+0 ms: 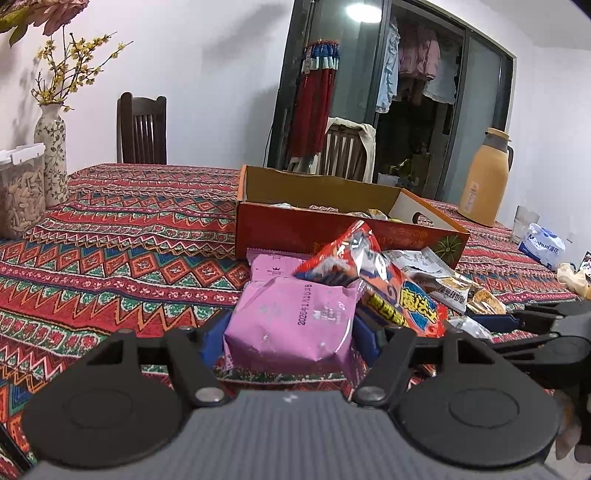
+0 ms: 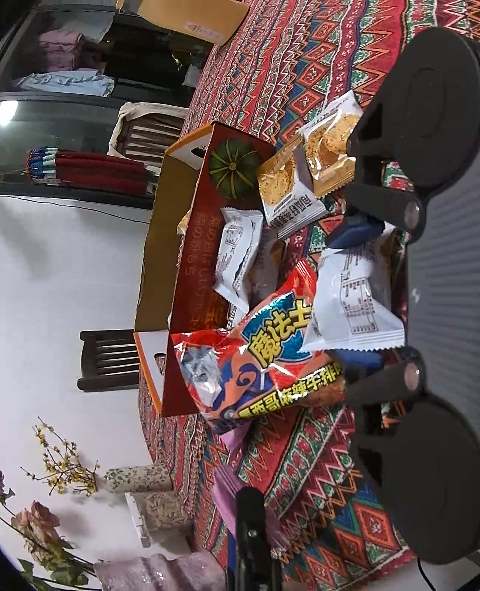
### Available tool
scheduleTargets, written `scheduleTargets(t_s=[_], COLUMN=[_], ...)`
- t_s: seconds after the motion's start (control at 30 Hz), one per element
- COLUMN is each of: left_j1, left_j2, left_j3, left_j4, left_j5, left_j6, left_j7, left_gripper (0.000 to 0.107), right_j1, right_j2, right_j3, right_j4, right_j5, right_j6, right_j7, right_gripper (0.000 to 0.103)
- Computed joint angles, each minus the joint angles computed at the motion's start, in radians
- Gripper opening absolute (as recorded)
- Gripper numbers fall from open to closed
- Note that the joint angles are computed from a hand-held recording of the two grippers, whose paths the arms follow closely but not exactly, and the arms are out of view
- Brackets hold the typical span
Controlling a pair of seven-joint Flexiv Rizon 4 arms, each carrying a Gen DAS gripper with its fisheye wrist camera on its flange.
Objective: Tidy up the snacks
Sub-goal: 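Lift both held packets and carry them over the box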
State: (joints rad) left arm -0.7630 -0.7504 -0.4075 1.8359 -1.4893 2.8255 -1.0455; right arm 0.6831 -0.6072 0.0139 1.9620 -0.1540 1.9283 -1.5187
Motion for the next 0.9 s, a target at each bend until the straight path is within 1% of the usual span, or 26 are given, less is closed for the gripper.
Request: scheduleTargets(t_s=[0.13, 0.2, 0.23, 0.4, 0.5, 0.57, 0.9], left_j1=[0.003, 0.004, 0.005, 0.010, 0.011, 0.013, 0.028], left_j2=[0.008, 0.012, 0.013, 0.016, 0.013, 0.011, 0.000], left_j3=[0.006, 0.009, 0.011, 0.013, 0.012, 0.010, 0.011], left_j4=[0.010, 0.010, 0.009, -0.006, -0.018, -0.030, -0.111], left_j5=[0.011, 0.015, 0.017, 0.019, 0.018, 0.018, 0.037], left_j6=[-0.003, -0.001, -0.001, -0.002, 0.004, 0.006, 0.034], left_j7=[-0.003, 0.003, 0.007, 0.031, 0.047, 0.060, 0.144], left_gripper=[0.070, 0.070, 0.070, 0.070, 0.070, 0.070, 0.070], right_j1=[0.009, 0.011, 0.016, 0.030, -0.002, -0.017, -0.033], right_j2=[0.010, 0.015, 0.019, 0.035, 0.039, 0.040, 0.031], right_j3=[-0.006, -0.007, -0.011, -0.019, 0.013, 0.026, 0.037], right_j4=[0.017, 0.022, 0.025, 0.044, 0.049, 0.049, 0.003], right_j5=[0.030, 0.047, 0.057, 0.106, 0.124, 0.133, 0.169], right_j6=[0.038, 0.059, 0.066, 0.120, 0.157, 0.181, 0.253], right_j7=[0.001, -0.001, -0.004, -0.031, -0.023, -0.019, -0.028], right_gripper=[0.044, 0.038, 0.037, 0.023, 0.020, 0.019, 0.019])
